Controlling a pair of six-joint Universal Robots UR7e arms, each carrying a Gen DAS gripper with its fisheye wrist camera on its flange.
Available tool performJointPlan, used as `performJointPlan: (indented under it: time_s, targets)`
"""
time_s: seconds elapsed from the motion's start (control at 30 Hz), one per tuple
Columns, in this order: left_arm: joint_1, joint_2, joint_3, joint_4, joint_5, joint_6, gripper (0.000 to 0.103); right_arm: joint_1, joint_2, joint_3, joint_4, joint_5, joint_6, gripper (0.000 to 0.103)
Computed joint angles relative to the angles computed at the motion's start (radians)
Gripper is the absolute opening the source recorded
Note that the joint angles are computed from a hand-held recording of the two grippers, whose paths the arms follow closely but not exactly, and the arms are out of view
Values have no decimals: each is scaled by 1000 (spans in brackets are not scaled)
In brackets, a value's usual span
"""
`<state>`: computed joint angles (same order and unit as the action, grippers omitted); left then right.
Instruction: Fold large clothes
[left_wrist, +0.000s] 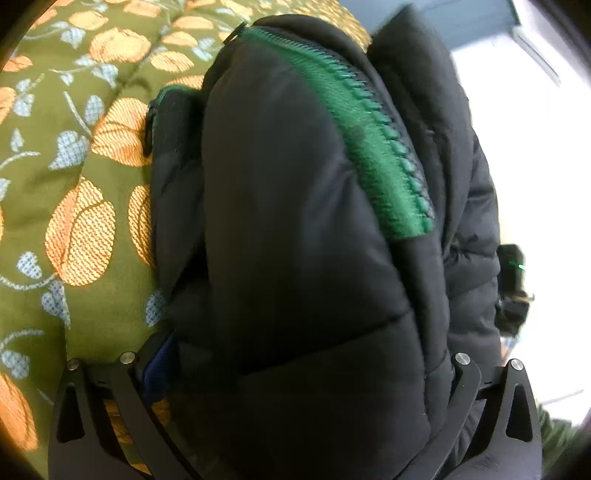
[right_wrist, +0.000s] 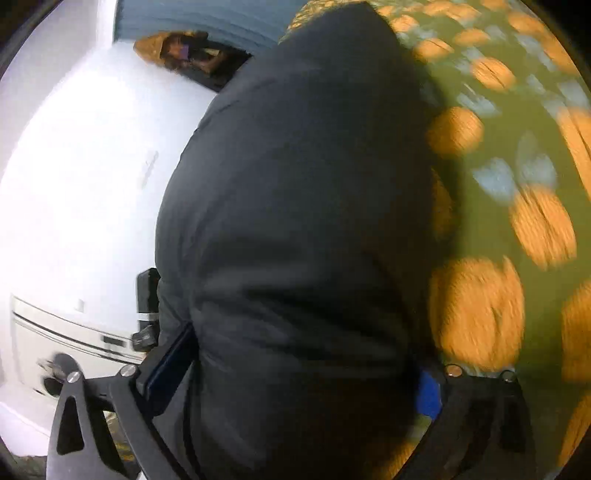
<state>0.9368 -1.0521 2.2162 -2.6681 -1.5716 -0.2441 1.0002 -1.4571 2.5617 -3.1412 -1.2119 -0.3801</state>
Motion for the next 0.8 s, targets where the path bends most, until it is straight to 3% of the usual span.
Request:
performJointPlan:
  time_s: [0.07, 0.13, 0.33, 0.5, 0.7, 0.77, 0.8]
  targets:
    - [-36, -27, 34, -45, 2, -12, 90, 73, -18, -3, -25, -70, -38, 86]
    - [-77, -67, 72, -85, 9, -27, 83, 140, -62, 18, -57, -103, -121, 83]
    - [-192, -113, 71, -160, 40, -70, 81, 206, -185, 30, -43, -15, -220, 79]
    - [-234, -5, -66, -156, 92, -53, 80, 195, -225, -80, 83, 19, -265, 79]
    - [-198, 174, -214, -112, 172, -42, 81, 130, -97, -309, 215, -6, -212, 80]
    - [-180, 220, -230, -68, 194, -79, 83, 110, -46, -363, 226, -75, -145, 86]
    - [-164, 229, -214, -91, 172, -97, 87, 90, -20, -383, 232, -123, -89, 88]
